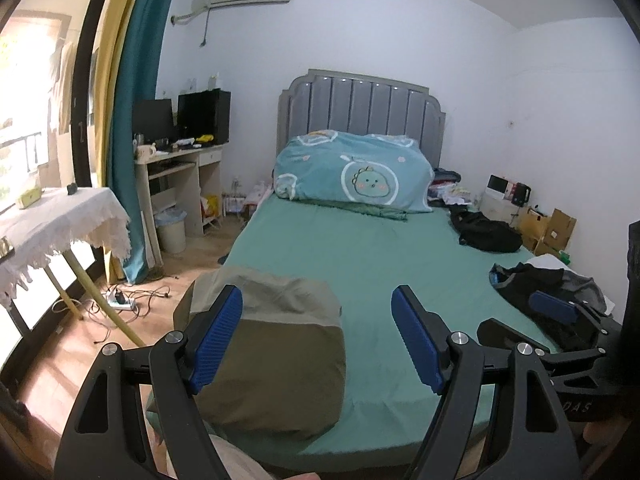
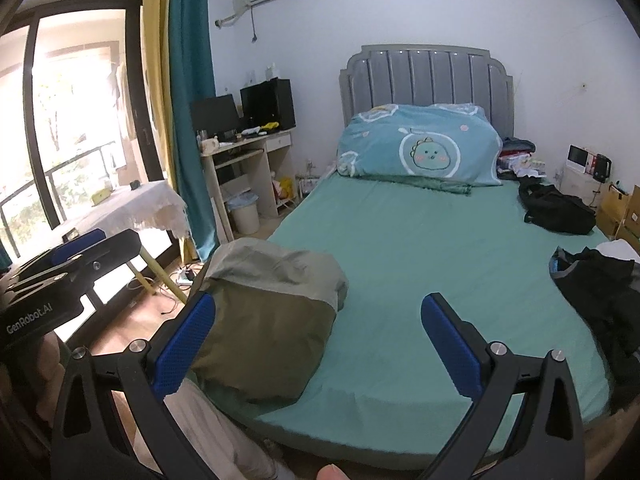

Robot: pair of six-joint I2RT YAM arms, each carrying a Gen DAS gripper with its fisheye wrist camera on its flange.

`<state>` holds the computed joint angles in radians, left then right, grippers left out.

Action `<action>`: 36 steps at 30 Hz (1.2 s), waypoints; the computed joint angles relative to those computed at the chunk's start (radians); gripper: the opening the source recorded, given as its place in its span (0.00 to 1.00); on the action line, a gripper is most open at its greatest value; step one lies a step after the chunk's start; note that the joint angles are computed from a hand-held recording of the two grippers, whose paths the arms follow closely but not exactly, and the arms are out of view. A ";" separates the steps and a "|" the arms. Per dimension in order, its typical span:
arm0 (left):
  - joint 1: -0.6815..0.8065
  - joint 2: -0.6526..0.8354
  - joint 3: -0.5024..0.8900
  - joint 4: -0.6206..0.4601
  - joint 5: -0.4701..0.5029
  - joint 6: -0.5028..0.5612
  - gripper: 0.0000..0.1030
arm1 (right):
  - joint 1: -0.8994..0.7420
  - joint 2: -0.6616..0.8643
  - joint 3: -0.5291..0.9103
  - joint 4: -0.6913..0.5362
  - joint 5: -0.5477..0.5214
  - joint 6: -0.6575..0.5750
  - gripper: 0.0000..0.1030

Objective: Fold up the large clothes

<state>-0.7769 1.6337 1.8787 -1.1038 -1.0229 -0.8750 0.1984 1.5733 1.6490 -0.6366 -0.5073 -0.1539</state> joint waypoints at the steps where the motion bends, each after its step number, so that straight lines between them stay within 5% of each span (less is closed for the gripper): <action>1: 0.009 -0.006 -0.015 0.011 0.008 0.005 0.77 | 0.003 0.007 0.002 -0.001 0.004 -0.002 0.99; 14: 0.068 -0.011 -0.070 0.107 0.073 0.103 0.77 | 0.024 0.063 0.034 0.007 0.060 0.005 0.99; 36: 0.086 0.003 -0.053 0.103 0.103 0.117 0.77 | 0.017 0.089 0.051 0.000 0.065 0.020 0.99</action>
